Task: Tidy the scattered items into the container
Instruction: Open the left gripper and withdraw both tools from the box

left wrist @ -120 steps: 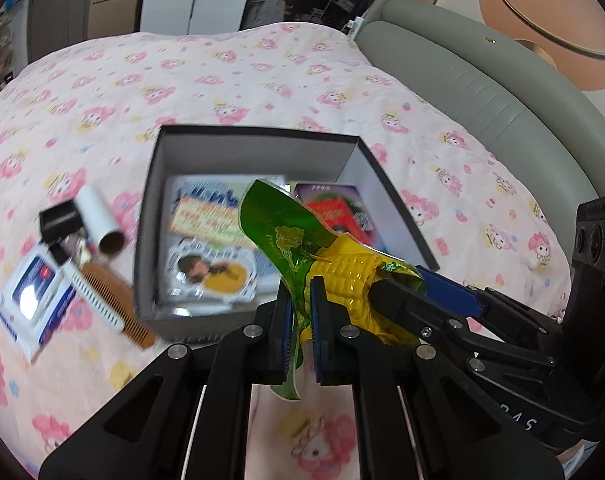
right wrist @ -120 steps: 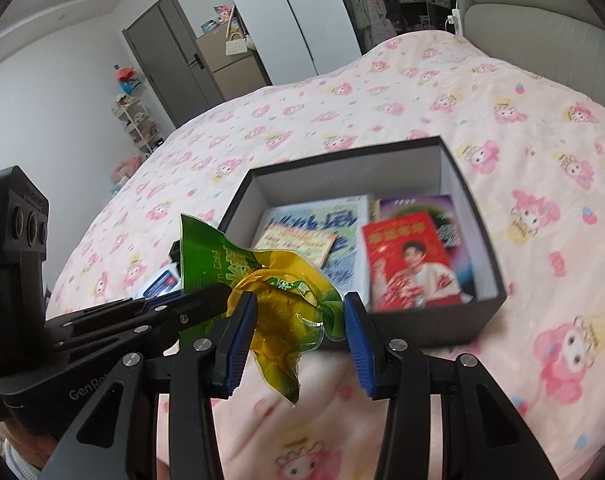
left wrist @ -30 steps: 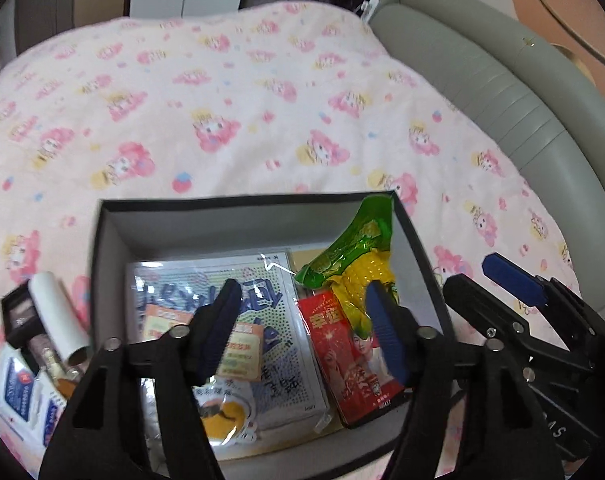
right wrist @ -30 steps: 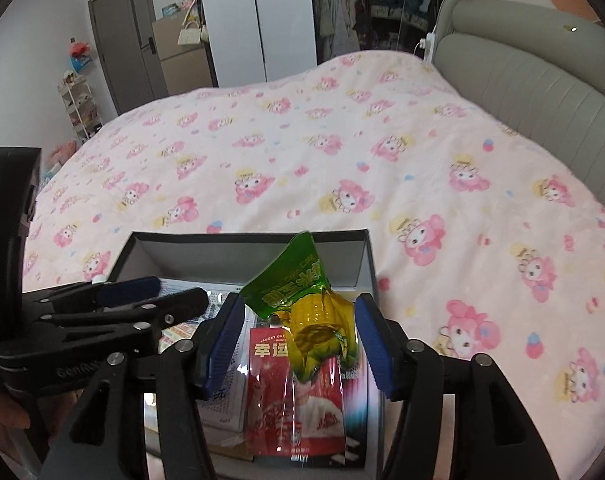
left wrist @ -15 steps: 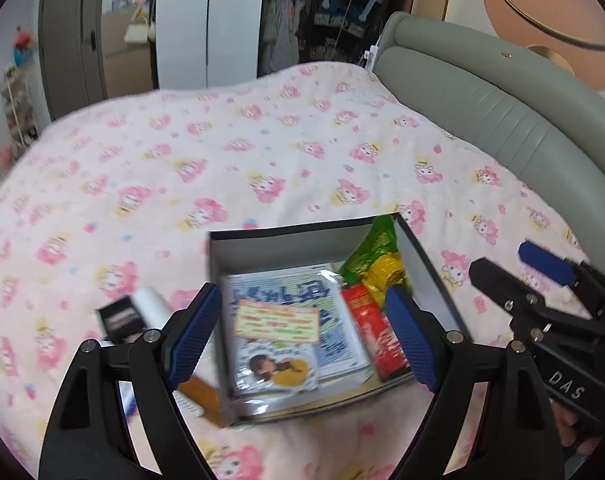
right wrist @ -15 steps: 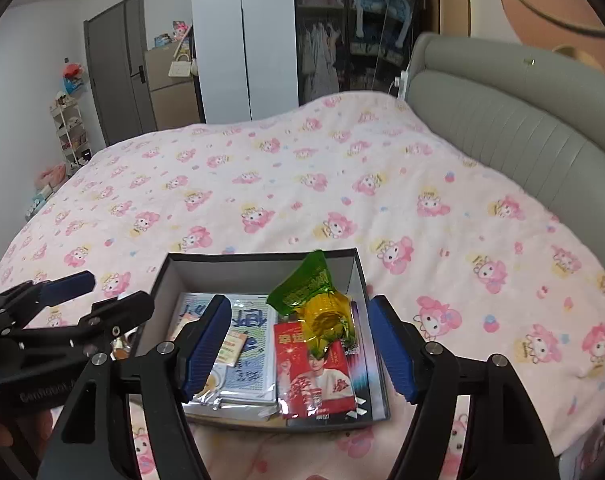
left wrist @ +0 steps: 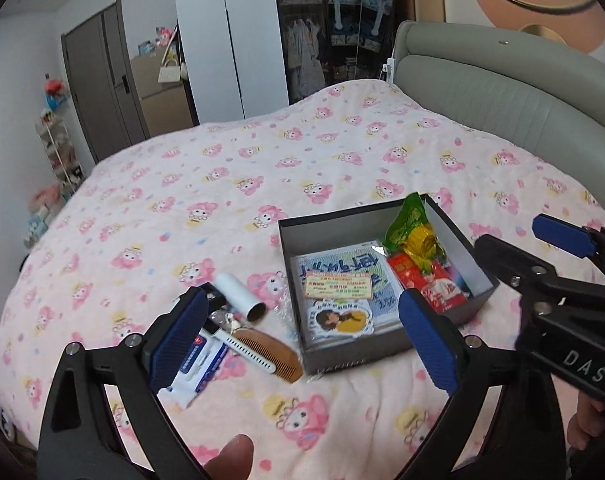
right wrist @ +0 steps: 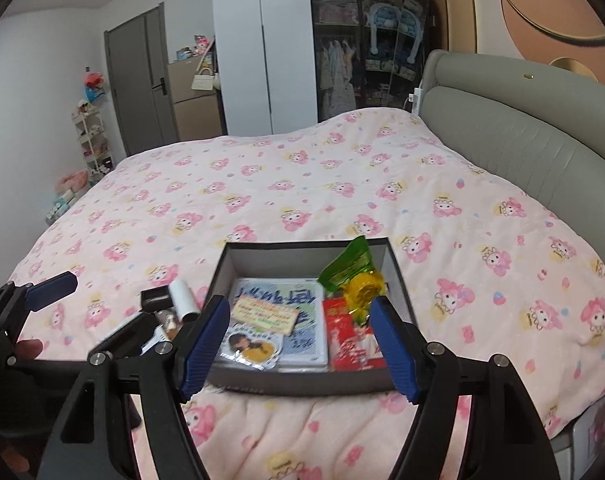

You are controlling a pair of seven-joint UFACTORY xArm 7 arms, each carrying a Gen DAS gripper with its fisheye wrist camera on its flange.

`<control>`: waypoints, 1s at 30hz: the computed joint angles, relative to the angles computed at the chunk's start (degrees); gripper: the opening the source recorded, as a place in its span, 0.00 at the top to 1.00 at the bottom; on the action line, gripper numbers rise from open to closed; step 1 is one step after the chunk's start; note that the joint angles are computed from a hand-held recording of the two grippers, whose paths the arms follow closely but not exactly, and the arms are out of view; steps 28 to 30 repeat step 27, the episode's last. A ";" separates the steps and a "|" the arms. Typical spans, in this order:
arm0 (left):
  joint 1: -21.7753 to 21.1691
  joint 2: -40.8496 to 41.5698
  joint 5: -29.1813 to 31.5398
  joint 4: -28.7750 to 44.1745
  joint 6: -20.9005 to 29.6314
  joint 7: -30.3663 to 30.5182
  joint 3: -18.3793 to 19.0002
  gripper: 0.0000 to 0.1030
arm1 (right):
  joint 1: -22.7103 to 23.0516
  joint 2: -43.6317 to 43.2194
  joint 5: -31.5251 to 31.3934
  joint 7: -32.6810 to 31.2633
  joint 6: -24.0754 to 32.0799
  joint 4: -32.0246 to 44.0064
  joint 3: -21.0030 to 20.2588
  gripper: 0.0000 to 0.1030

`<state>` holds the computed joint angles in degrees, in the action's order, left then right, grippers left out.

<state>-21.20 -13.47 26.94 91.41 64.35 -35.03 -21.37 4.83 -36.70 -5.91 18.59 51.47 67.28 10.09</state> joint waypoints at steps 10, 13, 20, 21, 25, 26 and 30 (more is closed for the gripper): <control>1.24 -8.29 -5.53 -7.57 -1.11 -3.84 -1.36 0.03 | 0.33 -8.52 0.50 1.50 0.03 -6.42 0.32 0.27; 2.12 -9.99 -6.43 -8.87 -1.10 -5.03 -2.36 0.03 | 0.26 -10.44 1.01 1.17 0.26 -7.76 -0.26 0.27; 3.69 -13.35 -8.81 -11.40 -2.25 -6.19 -3.21 0.02 | 0.59 -14.64 1.92 -0.97 0.79 -11.32 -1.11 0.27; 3.88 -13.85 -8.96 -11.76 -2.28 -6.19 -3.42 0.01 | 0.71 -15.01 2.14 -1.31 1.00 -11.69 -1.16 0.27; 4.78 -17.02 -9.37 -13.85 -1.42 -6.30 -4.13 0.01 | 1.03 -16.06 3.03 -2.29 2.17 -12.67 -1.26 0.27; 4.82 -17.98 -9.79 -14.59 -1.47 -6.17 -4.15 0.01 | 1.10 -16.30 3.32 -2.34 2.24 -12.79 -1.29 0.27; 4.86 -18.93 -10.25 -15.34 -1.55 -6.00 -4.17 0.01 | 1.10 -16.70 3.52 -2.32 2.14 -13.02 -1.24 0.27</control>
